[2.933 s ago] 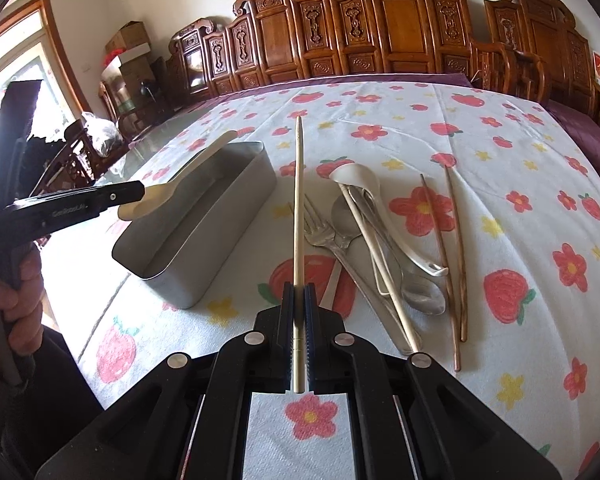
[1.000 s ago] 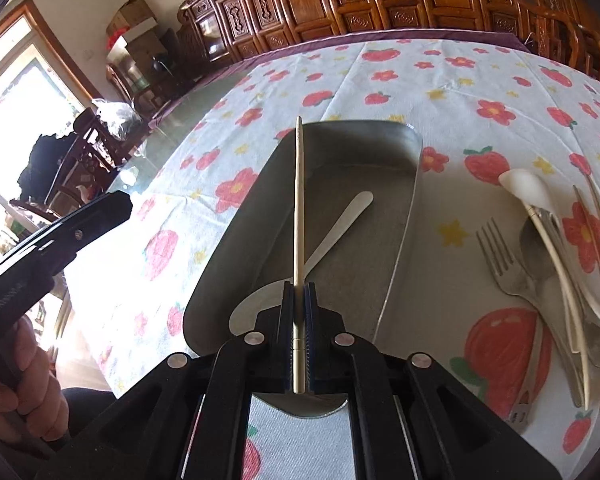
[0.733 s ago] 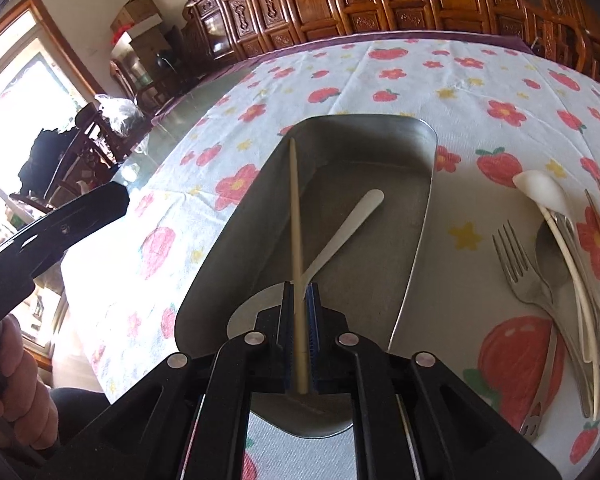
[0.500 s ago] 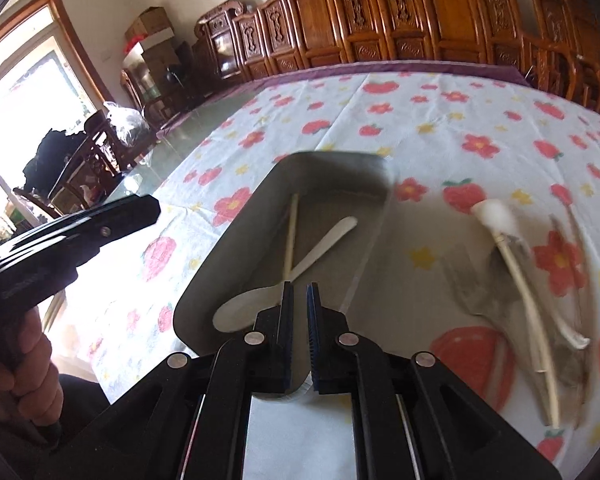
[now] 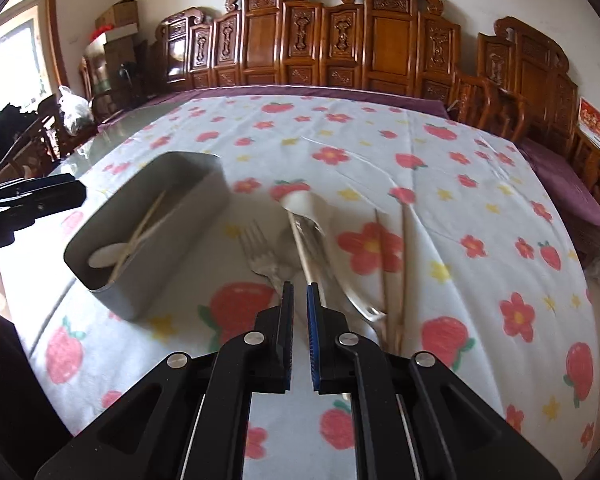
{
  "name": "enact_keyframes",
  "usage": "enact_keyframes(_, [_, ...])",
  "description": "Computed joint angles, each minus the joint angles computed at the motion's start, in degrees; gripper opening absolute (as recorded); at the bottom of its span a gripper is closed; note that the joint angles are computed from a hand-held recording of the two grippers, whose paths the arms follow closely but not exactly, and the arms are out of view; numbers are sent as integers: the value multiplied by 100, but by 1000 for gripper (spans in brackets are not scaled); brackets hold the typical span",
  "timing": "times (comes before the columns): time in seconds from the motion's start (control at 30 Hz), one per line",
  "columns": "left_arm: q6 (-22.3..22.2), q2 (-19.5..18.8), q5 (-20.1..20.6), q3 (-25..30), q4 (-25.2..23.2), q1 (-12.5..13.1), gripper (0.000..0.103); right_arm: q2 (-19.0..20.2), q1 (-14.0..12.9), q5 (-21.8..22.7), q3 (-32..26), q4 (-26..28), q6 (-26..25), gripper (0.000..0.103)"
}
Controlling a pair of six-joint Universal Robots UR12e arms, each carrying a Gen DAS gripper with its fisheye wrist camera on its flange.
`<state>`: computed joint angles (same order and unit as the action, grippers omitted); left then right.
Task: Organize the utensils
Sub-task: 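Grasp another wooden chopstick from the utensil pile with the right tool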
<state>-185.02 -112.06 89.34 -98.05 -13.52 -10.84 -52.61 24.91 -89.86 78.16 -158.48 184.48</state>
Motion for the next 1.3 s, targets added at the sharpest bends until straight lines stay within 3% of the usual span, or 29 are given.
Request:
enact_keyframes(0.57, [144,-147,-37,65,-196,-225,56,253,-94,360,-117,533,-9,14])
enact_keyframes(0.73, [179,-161,21,63,-189,-268,56,198,-125,517,-55,551,-1,8])
enact_keyframes(0.97, [212,-188,114,76,-202,-352,56,10,-266,972,214,158,244,6])
enact_keyframes(1.3, [225,-327,301,320,-480,-539,56,-208,-474,1069,531,-515,586,6])
